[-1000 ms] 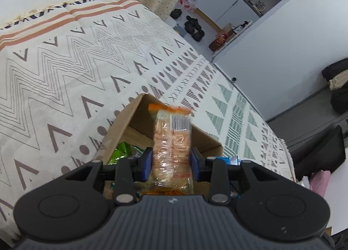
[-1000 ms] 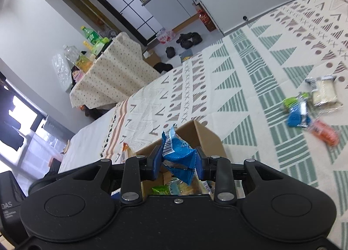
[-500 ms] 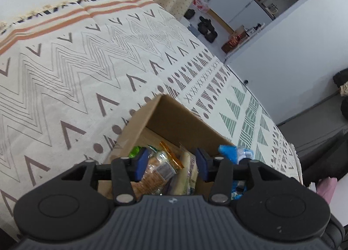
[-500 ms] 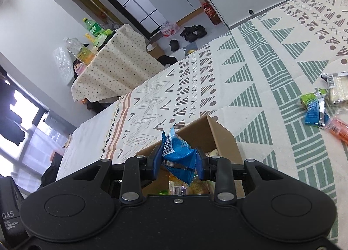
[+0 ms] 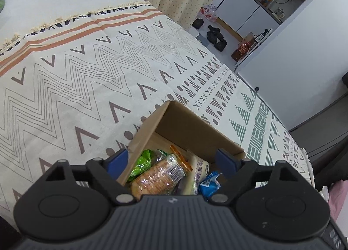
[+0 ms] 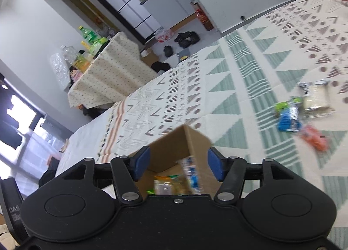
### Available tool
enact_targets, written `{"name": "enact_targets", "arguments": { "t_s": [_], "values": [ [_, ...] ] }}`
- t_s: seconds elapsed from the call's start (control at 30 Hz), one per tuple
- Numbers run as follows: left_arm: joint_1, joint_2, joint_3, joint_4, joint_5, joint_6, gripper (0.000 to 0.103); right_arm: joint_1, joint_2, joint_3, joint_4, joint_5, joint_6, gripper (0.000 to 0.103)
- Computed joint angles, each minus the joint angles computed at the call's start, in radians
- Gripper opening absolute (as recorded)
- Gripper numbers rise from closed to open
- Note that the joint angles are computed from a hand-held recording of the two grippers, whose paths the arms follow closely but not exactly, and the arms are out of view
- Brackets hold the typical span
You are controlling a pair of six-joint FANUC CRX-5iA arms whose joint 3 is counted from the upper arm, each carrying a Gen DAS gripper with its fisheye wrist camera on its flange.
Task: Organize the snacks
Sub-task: 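Carry both snacks over the box and open both tools to release them, then move both open tools back over the remaining snacks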
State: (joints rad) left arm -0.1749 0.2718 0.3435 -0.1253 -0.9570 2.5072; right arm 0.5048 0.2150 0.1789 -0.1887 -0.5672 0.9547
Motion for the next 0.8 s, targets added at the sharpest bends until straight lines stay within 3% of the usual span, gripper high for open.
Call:
{"name": "enact_targets", "arguments": {
  "t_s": [0.17,0.37,0.8],
  "values": [
    [-0.025,0.012,0.037,-0.025,-0.041,-0.041,0.092,-0.032,-0.052,-0.046,-0.039,-0.017,0.06,0.067],
    [-0.058,0.029,0.083,-0.04,-0.078,-0.075,0.099,-0.055,-0.113,-0.105,-0.021,-0.03,0.095,0.08],
    [-0.116,0.041,0.112,-0.003,-0.047,-0.173,0.103,-0.117,-0.219,-0.202,0.058,-0.074,0.086,0.094]
  ]
}}
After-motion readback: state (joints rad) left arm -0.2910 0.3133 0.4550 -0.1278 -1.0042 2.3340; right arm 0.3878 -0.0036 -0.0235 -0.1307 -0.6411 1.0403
